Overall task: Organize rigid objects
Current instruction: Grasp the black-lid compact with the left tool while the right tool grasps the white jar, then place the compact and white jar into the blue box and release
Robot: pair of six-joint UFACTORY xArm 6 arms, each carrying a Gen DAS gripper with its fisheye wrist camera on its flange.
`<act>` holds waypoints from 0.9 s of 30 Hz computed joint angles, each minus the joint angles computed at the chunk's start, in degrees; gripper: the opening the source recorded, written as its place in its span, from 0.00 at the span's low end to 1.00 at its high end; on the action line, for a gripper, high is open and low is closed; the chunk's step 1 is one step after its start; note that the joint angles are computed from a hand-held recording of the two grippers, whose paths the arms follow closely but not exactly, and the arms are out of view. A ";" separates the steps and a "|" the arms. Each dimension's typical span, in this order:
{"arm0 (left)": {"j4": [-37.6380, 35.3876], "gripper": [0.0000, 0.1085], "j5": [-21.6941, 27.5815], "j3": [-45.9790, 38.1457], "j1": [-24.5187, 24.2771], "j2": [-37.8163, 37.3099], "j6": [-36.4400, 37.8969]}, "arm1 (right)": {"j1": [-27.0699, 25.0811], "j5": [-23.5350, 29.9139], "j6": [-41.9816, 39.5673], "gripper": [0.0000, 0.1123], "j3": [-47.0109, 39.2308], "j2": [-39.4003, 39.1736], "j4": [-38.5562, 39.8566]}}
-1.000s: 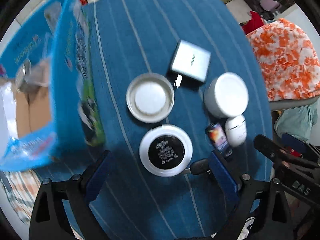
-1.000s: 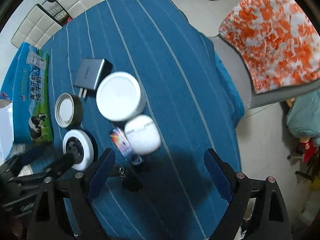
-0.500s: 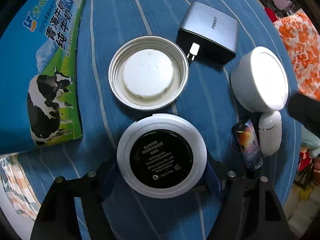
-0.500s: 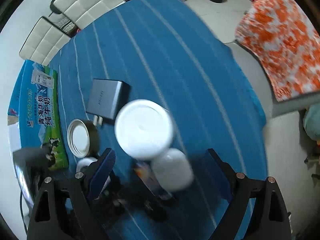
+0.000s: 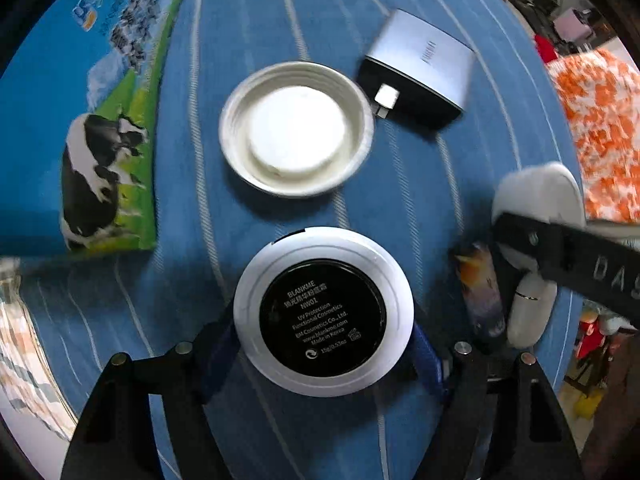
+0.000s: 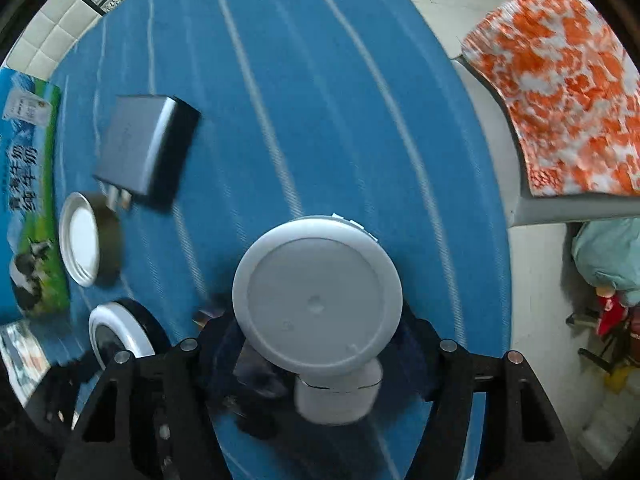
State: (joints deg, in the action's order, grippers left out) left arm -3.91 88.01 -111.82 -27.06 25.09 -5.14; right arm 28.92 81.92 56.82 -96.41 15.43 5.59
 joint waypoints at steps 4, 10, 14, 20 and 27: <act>3.18 0.69 -2.69 2.94 -1.95 -1.54 -0.07 | -0.03 0.19 1.03 0.61 0.62 0.08 -0.80; 2.89 0.67 -2.24 2.42 -1.76 -1.62 0.59 | 1.46 2.59 2.13 0.60 -1.60 1.22 -2.75; 2.86 0.67 -1.73 -1.21 -0.86 -0.47 1.08 | 2.39 2.46 2.49 0.60 0.33 -0.94 -4.71; 1.45 0.67 -2.00 -2.21 0.27 -2.64 3.80 | 4.30 4.10 3.90 0.58 -1.57 -2.19 -8.32; 0.46 0.67 -4.81 -0.61 1.87 -7.50 7.07 | 6.36 7.30 -0.82 0.01 -9.44 1.48 -8.14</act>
